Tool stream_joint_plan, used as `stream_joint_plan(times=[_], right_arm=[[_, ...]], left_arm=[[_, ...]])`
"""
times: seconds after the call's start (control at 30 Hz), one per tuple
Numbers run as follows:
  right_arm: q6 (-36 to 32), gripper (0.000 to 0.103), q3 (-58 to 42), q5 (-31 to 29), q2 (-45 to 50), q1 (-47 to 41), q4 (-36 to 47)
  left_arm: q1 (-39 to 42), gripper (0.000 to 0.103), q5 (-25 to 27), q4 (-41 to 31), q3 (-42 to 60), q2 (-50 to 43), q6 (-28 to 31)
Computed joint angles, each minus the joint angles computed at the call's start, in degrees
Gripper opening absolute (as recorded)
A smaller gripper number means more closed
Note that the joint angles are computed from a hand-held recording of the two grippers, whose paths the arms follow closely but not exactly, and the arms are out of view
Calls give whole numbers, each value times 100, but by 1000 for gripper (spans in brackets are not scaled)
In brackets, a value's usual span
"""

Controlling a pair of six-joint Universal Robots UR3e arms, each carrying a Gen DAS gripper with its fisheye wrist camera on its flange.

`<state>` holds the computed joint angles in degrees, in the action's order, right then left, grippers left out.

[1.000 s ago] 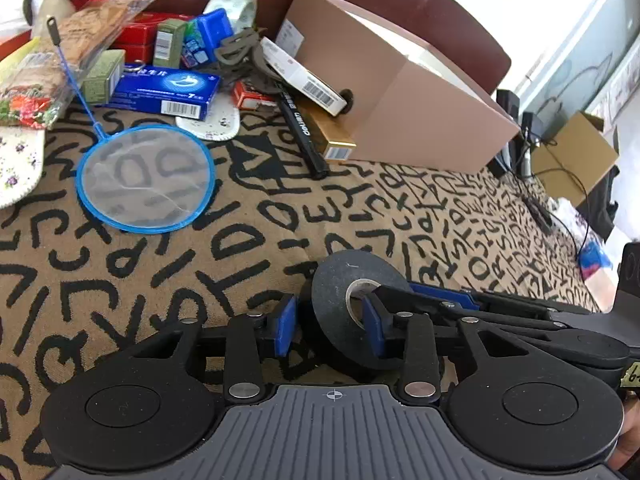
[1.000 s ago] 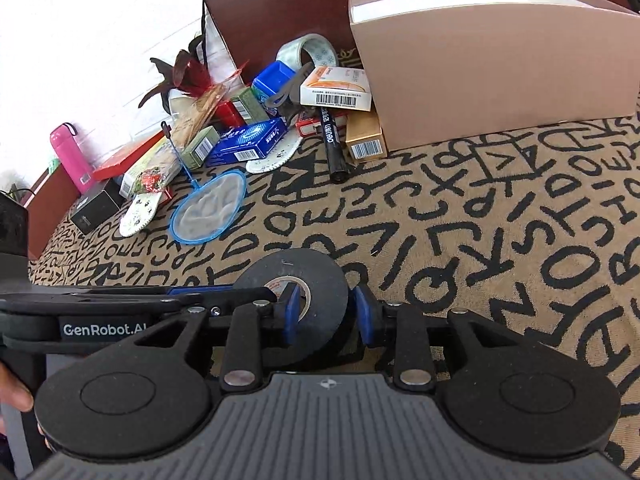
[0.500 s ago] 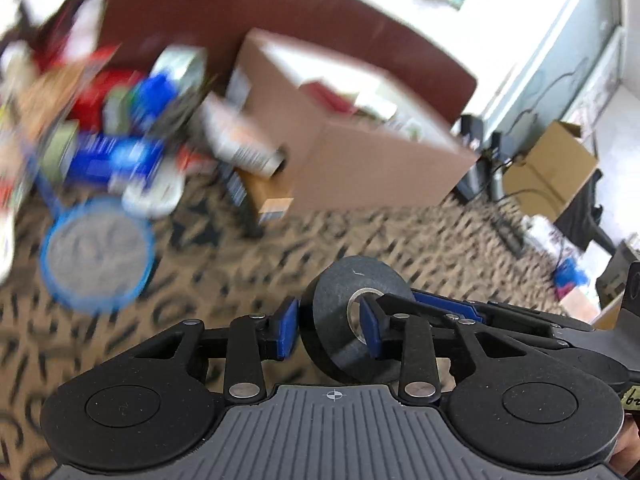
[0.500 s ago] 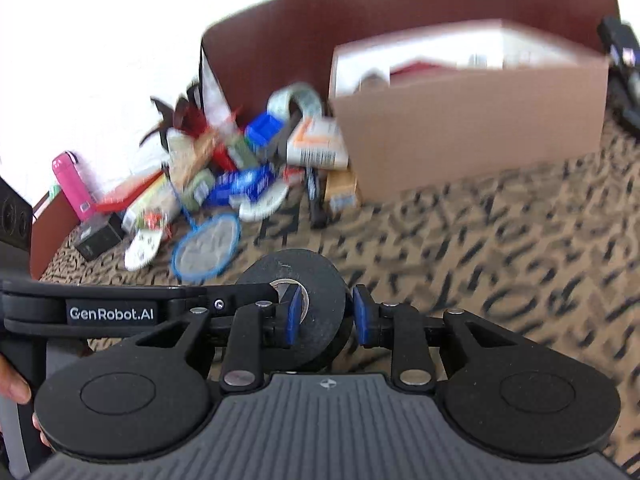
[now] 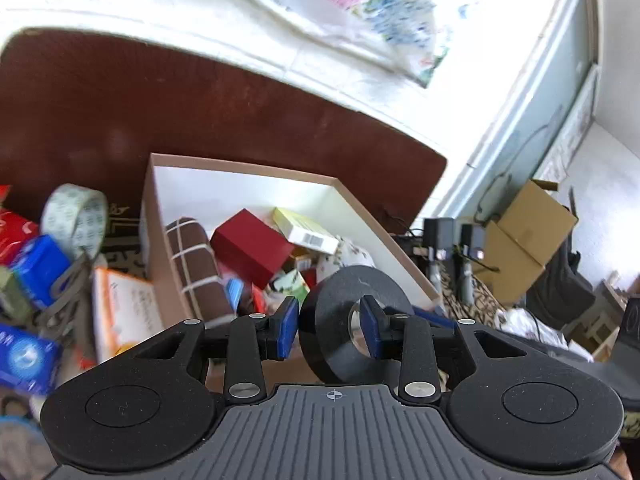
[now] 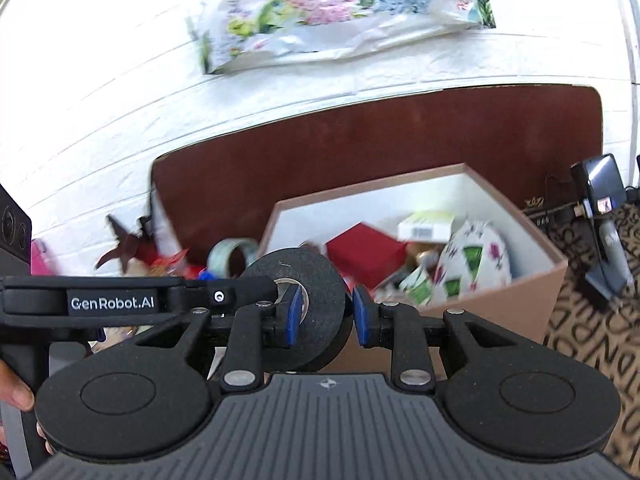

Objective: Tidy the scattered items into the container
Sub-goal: 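Carry the tape roll with the left gripper over the cardboard box, then open the left gripper to drop the tape roll into the box, then move the left gripper back to the pile toward the blue fly swatter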

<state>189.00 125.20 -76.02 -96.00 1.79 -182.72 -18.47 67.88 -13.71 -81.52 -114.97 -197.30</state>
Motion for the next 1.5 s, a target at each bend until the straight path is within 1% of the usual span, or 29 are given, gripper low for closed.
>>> stream_joint_plan(times=[0.07, 0.13, 0.27, 0.3, 0.37, 0.4, 0.47, 0.57, 0.6, 0.63, 0.67, 0.7, 0.73, 0.77, 0.8, 0.87, 0.9, 1.0, 1.07, 1.2, 1.3, 1.37, 1.5], right_arm=[[-2, 30, -302, 226, 329, -232, 155], [-14, 30, -514, 438, 588, -466, 281], [-155, 30, -819, 420, 1098, -639, 193], [-140, 30, -875, 493, 1227, -710, 126], [-140, 30, -1001, 560, 1415, -786, 104], [-154, 30, -1072, 537, 1501, -790, 106], [-211, 29, -1233, 524, 1697, -802, 185], [-290, 28, -1415, 490, 1933, -760, 299], [-289, 28, -1454, 439, 1997, -734, 312], [-293, 28, -1513, 341, 2080, -686, 324], [-330, 30, -1539, 240, 2162, -631, 244], [-349, 38, -1526, 150, 2201, -579, 134], [-343, 66, -1502, 68, 2198, -530, 50], [-341, 76, -1434, -78, 2192, -453, -154], [-425, 78, -1376, -293, 2194, -344, -356], [-750, 77, -1326, -720, 2147, -99, -493], [-829, 78, -1286, -839, 2100, -15, -520], [-895, 87, -1102, -857, 1906, 112, -535], [-905, 88, -990, -906, 1798, 225, -541], [-782, 95, -642, -1033, 1444, 515, -545], [-694, 97, -379, -1094, 1117, 802, -484], [-701, 99, -266, -1286, 994, 1118, -508], [-671, 101, -173, -1853, 965, 1958, -596]], left_arm=[[-45, 50, 46, -309, 778, -546, -10], [-55, 50, -18, -536, 1367, -976, -11], [-127, 49, 34, -1031, 2614, -1843, -154], [-136, 49, 42, -1159, 2900, -2029, -158], [-137, 52, 22, -1400, 3417, -2359, -178], [-167, 52, 101, -1581, 3724, -2523, -177], [-224, 52, 270, -1789, 4127, -2759, -141], [-237, 52, 302, -1976, 4539, -3032, -125], [-227, 56, 275, -2006, 4573, -3066, -128], [-218, 64, 232, -1949, 4515, -3058, -155], [-212, 84, 225, -1917, 4387, -2986, -194], [-241, 92, 371, -1854, 4189, -2854, -254], [-243, 93, 416, -1551, 3844, -2691, -262], [-230, 93, 373, -1330, 3579, -2555, -169], [-240, 94, 404, -1210, 3357, -2416, -61], [-296, 96, 576, -1048, 2948, -2146, 118], [-315, 96, 629, -892, 2664, -1989, 207], [-344, 96, 685, -421, 1811, -1519, 367], [-341, 96, 711, -65, 1133, -1142, 385], [-289, 99, 719, 755, -499, -225, 194], [-187, 100, 654, 1366, -1700, 500, 11], [-94, 101, 565, 1600, -2399, 979, -65], [250, 102, 342, 2121, -3970, 2005, -284]])
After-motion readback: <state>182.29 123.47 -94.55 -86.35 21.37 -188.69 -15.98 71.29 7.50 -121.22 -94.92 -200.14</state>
